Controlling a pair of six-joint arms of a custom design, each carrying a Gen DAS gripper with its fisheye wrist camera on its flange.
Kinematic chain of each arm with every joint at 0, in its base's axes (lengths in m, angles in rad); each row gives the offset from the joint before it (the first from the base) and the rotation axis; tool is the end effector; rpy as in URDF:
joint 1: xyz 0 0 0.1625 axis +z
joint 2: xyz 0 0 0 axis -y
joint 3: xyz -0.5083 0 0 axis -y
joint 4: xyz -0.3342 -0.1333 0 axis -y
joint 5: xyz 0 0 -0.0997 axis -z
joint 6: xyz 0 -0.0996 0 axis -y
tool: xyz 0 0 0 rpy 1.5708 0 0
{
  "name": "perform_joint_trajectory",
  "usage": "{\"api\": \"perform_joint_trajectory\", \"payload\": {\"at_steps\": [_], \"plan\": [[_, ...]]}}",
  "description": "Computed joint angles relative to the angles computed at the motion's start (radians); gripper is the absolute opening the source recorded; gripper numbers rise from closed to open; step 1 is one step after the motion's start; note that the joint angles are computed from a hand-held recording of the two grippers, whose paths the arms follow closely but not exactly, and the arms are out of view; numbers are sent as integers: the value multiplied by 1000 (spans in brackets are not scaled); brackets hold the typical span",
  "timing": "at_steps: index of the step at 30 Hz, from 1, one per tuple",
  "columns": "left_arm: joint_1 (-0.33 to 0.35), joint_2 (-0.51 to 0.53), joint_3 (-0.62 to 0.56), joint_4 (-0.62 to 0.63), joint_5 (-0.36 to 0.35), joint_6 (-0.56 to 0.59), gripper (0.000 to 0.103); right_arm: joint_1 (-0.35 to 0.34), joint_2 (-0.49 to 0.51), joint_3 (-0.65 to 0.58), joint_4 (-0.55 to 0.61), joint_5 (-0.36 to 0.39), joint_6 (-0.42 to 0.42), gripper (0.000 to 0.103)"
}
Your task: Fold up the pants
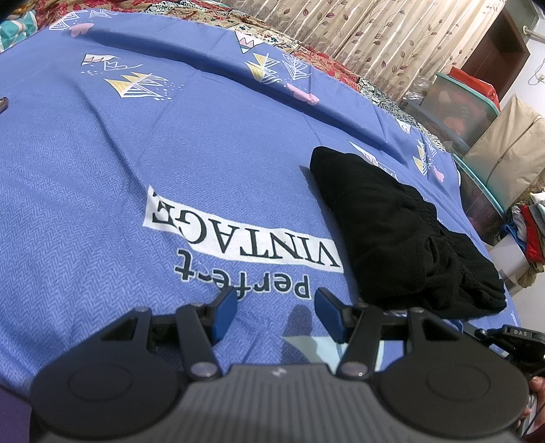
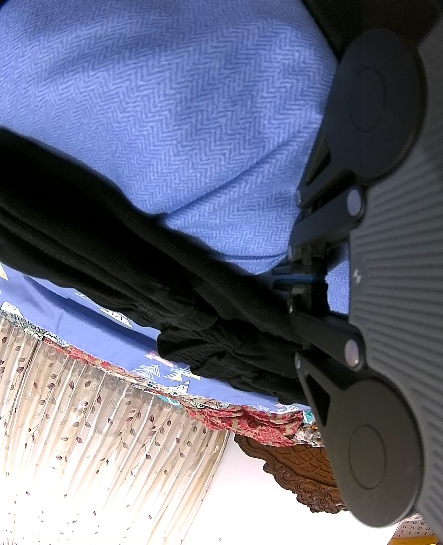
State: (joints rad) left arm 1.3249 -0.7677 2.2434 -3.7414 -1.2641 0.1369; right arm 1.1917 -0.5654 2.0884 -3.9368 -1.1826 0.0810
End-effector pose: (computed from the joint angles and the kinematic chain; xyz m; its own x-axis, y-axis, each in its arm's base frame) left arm 0.0283 -0.5585 0.1737 -0.9371 0.1458 -0.3171 0.3178 0.7320 -0.6027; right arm -0.0559 -0.6024 0.1141 -0.9414 0.1297 -0.3114 0.3234 0.6095 -0.7238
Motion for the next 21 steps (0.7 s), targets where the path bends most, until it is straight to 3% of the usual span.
{"api": "perform_joint_trajectory", "payload": {"at_steps": [21], "plan": [[5,-4,-5,9,-14,8,56,2,1,3,-8,-5,-2,0]]}}
